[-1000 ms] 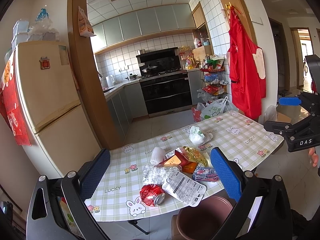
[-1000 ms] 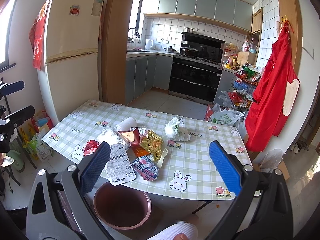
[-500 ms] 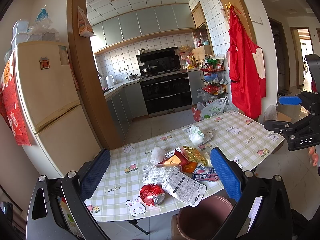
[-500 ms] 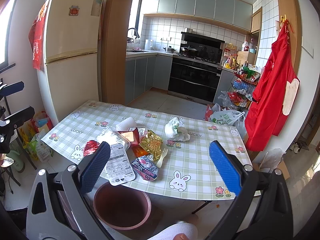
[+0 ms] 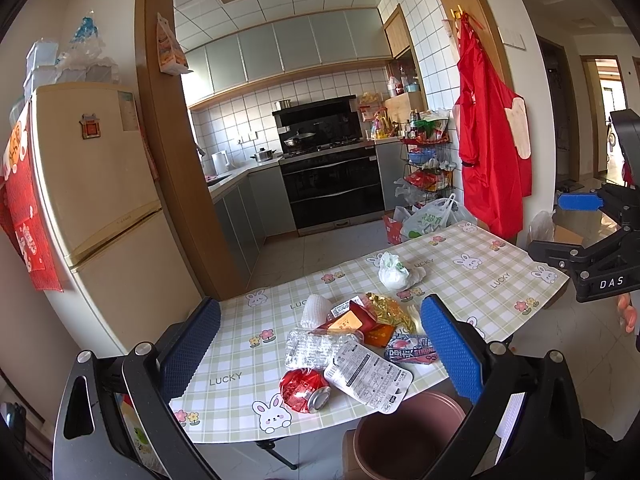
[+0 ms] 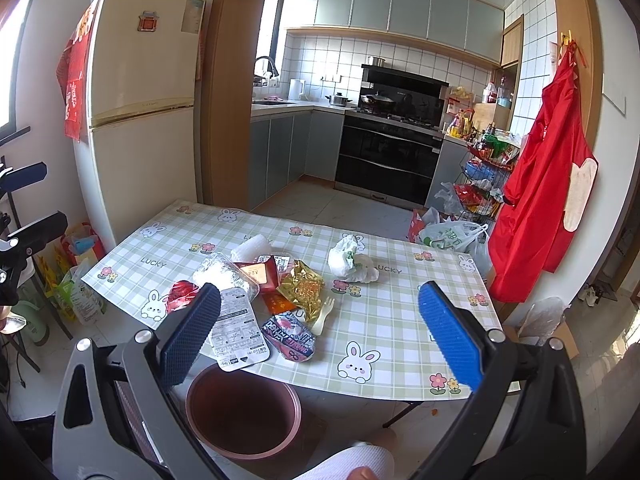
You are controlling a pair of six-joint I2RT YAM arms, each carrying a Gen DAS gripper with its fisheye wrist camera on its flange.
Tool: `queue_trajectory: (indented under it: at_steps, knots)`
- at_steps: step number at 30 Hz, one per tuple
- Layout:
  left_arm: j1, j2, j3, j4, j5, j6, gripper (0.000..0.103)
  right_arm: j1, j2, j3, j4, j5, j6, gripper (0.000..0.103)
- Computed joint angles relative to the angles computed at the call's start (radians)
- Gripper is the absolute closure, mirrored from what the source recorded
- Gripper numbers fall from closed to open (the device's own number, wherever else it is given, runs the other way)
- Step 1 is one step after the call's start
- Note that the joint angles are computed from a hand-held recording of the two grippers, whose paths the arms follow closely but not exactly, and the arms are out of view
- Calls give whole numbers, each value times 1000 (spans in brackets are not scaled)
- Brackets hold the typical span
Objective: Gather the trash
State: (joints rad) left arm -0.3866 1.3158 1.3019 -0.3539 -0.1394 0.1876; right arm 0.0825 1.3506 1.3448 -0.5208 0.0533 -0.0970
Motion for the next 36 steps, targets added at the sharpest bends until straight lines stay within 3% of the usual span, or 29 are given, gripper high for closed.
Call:
queue_trajectory:
  at_steps: [8,14,18,21,26,30,32,36]
  knots:
    - [2,0,2,-3,1,-3,4,-4,-2,-4,0,-4,2,5]
    - [56,49,7,-12,86,-57,4,-24,60,-1,71,-49,-31,5]
    - [139,110,-20,10,151,-86,4,-74,213,81,87,-178,-24,5]
    - [205,172,-40,57,166,-117,4,-87,357,196,46,-193,-47,5]
    - [286,303,-33,142,140,-136,5,-114,587,363,41,-259,19,5]
    - [334,412,-5,182,164,-150,5,-106,718,449,35,-256,45,5]
    - [342,477,32,166,167,-145,5,-88,763,457,70,-199,46,5]
    - [329,569,58,185,161,-118,4,-81,828,456,126,-191,46,5]
